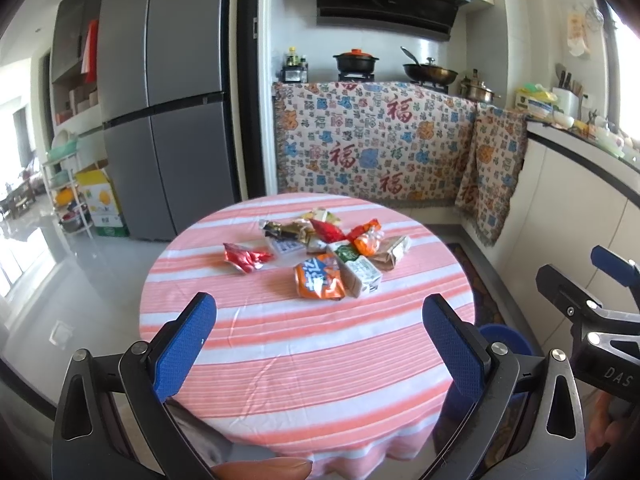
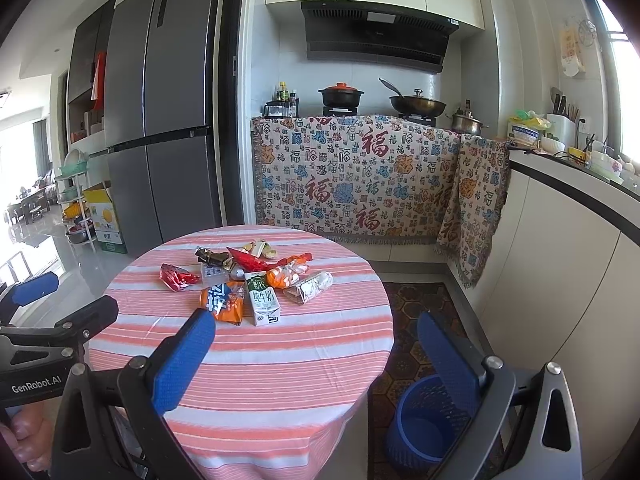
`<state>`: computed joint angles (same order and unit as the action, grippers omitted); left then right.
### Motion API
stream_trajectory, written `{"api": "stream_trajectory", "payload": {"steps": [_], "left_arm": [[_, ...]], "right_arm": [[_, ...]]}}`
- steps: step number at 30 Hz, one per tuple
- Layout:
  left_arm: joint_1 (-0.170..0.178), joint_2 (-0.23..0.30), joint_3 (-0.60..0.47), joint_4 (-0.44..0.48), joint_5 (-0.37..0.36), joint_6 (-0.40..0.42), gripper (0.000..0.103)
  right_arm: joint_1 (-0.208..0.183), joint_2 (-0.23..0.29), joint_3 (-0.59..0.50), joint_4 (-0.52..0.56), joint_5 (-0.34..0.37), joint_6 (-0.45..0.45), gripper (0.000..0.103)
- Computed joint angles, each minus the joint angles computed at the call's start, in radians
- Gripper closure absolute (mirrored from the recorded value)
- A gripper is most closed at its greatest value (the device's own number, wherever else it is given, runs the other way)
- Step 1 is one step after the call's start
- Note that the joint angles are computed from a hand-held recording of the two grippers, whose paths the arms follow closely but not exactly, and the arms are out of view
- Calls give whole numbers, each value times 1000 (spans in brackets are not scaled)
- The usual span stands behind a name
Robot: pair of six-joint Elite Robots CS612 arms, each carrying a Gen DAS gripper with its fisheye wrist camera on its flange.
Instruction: Collect trash
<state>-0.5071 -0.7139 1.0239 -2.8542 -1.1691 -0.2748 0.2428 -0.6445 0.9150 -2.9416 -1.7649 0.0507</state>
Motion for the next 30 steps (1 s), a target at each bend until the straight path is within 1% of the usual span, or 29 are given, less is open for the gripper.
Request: {"api": "stream_trajectory", "payload": {"steps": [30], "left_arm": [[-4, -1, -1, 5, 1, -1, 0]], "right_arm": [[3, 0, -5, 8, -9, -7, 0]]}}
